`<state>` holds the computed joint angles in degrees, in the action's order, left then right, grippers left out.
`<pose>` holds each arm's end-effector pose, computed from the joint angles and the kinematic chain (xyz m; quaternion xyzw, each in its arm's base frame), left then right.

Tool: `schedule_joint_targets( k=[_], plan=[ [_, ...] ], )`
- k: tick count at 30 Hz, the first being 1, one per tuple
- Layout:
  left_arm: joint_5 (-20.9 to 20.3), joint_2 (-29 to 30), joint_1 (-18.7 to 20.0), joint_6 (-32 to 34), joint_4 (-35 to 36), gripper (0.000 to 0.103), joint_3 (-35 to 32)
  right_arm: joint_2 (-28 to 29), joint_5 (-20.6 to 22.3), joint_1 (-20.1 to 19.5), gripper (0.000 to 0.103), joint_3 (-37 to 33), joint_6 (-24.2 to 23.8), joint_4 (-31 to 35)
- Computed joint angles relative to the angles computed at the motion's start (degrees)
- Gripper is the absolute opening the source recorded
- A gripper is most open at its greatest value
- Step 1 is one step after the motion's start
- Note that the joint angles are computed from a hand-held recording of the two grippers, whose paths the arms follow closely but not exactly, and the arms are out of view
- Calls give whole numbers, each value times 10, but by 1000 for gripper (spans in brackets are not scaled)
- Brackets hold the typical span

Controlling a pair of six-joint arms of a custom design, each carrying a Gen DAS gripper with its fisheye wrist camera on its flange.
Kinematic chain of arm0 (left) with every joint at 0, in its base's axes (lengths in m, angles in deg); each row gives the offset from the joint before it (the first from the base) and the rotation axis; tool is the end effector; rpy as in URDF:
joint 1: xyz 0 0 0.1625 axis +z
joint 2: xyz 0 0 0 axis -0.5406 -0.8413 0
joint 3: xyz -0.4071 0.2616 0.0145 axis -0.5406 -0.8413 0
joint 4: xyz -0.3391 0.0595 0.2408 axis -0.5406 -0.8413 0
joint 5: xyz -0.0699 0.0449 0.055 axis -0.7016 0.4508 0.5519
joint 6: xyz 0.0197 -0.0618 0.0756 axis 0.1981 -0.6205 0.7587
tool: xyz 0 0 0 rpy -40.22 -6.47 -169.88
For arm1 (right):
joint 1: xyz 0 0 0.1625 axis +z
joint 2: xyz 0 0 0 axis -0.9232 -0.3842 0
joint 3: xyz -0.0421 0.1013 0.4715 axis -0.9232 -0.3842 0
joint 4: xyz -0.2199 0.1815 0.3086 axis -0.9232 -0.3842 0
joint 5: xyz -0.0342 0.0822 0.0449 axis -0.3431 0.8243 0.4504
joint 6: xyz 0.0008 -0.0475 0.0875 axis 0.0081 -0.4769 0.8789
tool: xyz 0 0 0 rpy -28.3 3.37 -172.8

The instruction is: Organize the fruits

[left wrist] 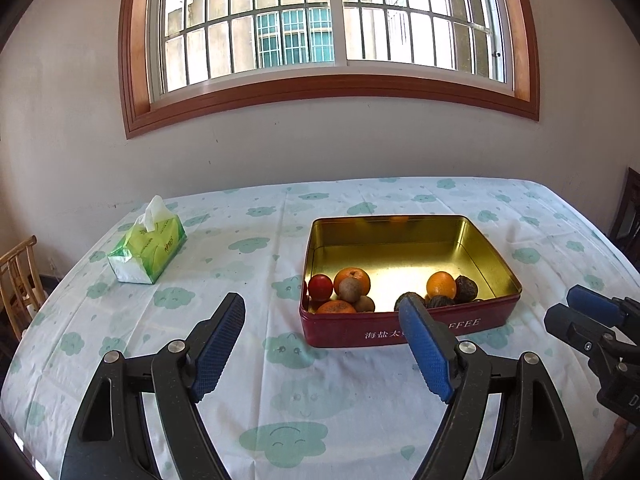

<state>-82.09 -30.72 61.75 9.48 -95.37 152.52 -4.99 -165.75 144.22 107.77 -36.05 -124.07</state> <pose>-0.3685 -0.4661 0.0095 0.1606 0.7849 -0.4684 0.3725 0.0331 -0.4740 0.3354 0.2885 -0.8661 0.3668 0.1794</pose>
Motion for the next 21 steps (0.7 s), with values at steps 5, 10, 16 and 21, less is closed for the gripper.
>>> schedule_joint_targets(
  k=[5,10,16,21],
  plan=[
    [8,-11,-16,-15,-14,80,18,-9,11,13,64,28,1,-41],
    [28,-29,-32,-54,25,80,34,-22,16,27,65,44,-9,-54],
    [52,-55,-53,-118,80,98,56,-38,24,41,67,59,-18,-70],
    [58,-75,-68,-157,123,103,67,-49,36,50,71,73,-29,-83]
  ],
)
